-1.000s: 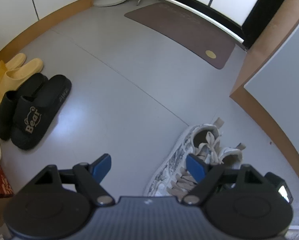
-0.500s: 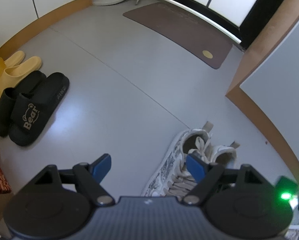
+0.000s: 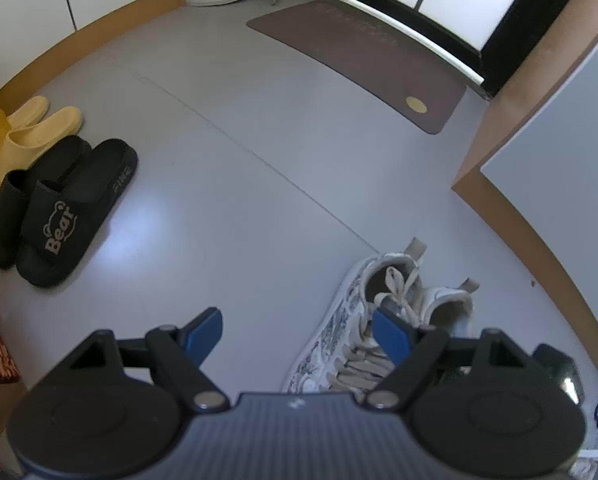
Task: Organize scattered shoes
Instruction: 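Lower the right gripper into the white sneakers and grasp both heels, then lift the white ERKE sneakers with the right gripper toward the rack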
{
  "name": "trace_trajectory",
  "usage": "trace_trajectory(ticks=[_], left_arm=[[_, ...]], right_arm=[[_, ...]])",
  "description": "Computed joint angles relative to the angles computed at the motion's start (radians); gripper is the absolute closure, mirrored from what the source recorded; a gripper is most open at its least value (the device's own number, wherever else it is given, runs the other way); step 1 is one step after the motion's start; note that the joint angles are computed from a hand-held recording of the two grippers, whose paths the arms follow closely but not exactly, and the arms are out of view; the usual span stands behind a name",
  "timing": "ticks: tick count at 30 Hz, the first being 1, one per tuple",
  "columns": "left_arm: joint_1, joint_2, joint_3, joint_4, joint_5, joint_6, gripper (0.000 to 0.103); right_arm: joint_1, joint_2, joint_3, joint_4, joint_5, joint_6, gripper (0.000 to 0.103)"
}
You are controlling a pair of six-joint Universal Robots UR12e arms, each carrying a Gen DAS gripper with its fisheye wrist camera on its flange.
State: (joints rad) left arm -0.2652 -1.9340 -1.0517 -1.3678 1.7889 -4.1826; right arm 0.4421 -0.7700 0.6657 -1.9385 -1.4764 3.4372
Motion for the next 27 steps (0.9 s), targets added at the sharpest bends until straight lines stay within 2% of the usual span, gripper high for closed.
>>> trace_trajectory(ticks=[6, 8, 14, 21, 27], left_arm=[[-0.010, -0.009, 0.011, -0.002, 0.018, 0.057, 0.019], [-0.011, -0.010, 0.011, -0.009, 0.024, 0.062, 0.019], [-0.009, -0.005, 0.012, -0.026, 0.038, 0.050, 0.019], [-0.020, -0.005, 0.034, -0.039, 0.023, 0.071, 0.019], [-0.028, 0.002, 0.053, -0.076, 0.054, 0.100, 0.020]], right_arm=[[0.028, 0.024, -0.036, 0.028, -0.103, -0.065, 0.075], [0.031, 0.025, -0.039, 0.033, -0.113, -0.073, 0.080], [0.027, -0.012, 0.024, -0.004, -0.097, -0.059, 0.082], [0.026, -0.073, 0.120, -0.032, -0.083, -0.039, 0.083], [0.017, -0.128, 0.192, -0.045, -0.082, 0.003, 0.083]])
